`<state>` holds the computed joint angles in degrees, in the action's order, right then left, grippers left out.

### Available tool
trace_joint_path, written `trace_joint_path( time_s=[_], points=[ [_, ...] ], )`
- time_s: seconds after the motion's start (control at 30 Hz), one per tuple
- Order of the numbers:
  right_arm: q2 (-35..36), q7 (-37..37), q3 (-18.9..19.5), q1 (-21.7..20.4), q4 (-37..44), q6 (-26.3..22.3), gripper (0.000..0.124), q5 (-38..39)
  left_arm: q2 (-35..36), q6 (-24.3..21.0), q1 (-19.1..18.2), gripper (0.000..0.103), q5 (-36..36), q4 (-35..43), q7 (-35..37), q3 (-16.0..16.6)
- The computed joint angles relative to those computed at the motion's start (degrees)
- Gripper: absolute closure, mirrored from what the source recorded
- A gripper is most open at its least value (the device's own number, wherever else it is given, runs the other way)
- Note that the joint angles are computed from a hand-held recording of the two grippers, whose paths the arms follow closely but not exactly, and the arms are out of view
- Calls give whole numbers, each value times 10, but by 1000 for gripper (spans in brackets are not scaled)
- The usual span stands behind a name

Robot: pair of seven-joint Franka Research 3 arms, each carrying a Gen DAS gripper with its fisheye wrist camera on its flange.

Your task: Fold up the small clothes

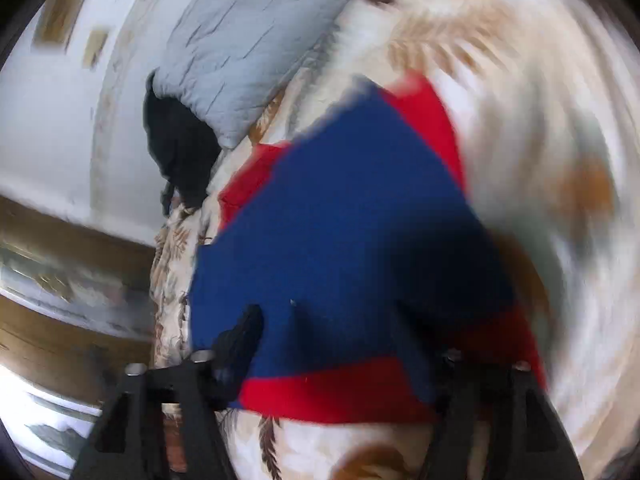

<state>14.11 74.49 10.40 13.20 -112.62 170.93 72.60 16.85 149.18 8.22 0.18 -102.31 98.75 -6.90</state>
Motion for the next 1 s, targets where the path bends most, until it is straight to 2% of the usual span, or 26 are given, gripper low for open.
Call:
trace_joint_path(
  time_s=[0.07,0.13,0.17,0.27,0.33,0.4,0.5,0.6,0.67,0.7,0.73,0.77,0.8,0.87,0.97,1.0],
  points=[
    [-31,38,-13,13,-38,7,69,-31,-9,-19,7,41,-19,4,1,-3],
    [-55,120,-35,30,-65,15,59,-109,-21,-9,9,41,-32,-2,-13,-1],
    [-59,139,-35,30,-67,22,56,-129,-26,-3,13,41,-48,-5,-5,-5],
    [-55,64,-13,15,-30,27,53,-77,-34,6,23,39,-114,-8,35,-23],
    [-29,15,-7,8,22,-5,51,-61,-34,7,15,39,-122,-10,31,-21],
    [5,28,-12,9,71,-31,51,-88,-26,-7,11,39,-131,-1,29,-21],
    [72,22,-5,-12,155,-74,51,-89,-6,-21,12,39,-156,25,33,-28],
    [118,105,-18,-30,181,-97,51,-120,31,-34,18,38,-185,74,53,-42],
    [122,60,18,-71,176,-84,53,-42,65,-47,-2,36,-141,112,20,-24],
    [114,56,20,-76,168,-80,52,-30,96,-73,-24,36,-76,147,-34,3],
    [100,77,2,-61,151,-61,51,-59,111,-81,-30,36,-52,162,-54,9],
    [91,114,-16,-45,142,-48,51,-106,111,-66,-21,36,-54,157,-47,0],
    [86,110,-15,-46,143,-45,49,-118,104,-54,-21,36,-44,149,-52,-2],
    [96,63,10,-73,170,-75,48,-98,96,-52,-18,36,-38,144,-66,-9],
    [135,62,11,-81,228,-122,48,-108,78,-8,-4,36,-57,115,-59,-26],
    [152,67,5,-76,249,-128,48,-124,83,-3,-15,35,-34,116,-71,-16]
  ],
)
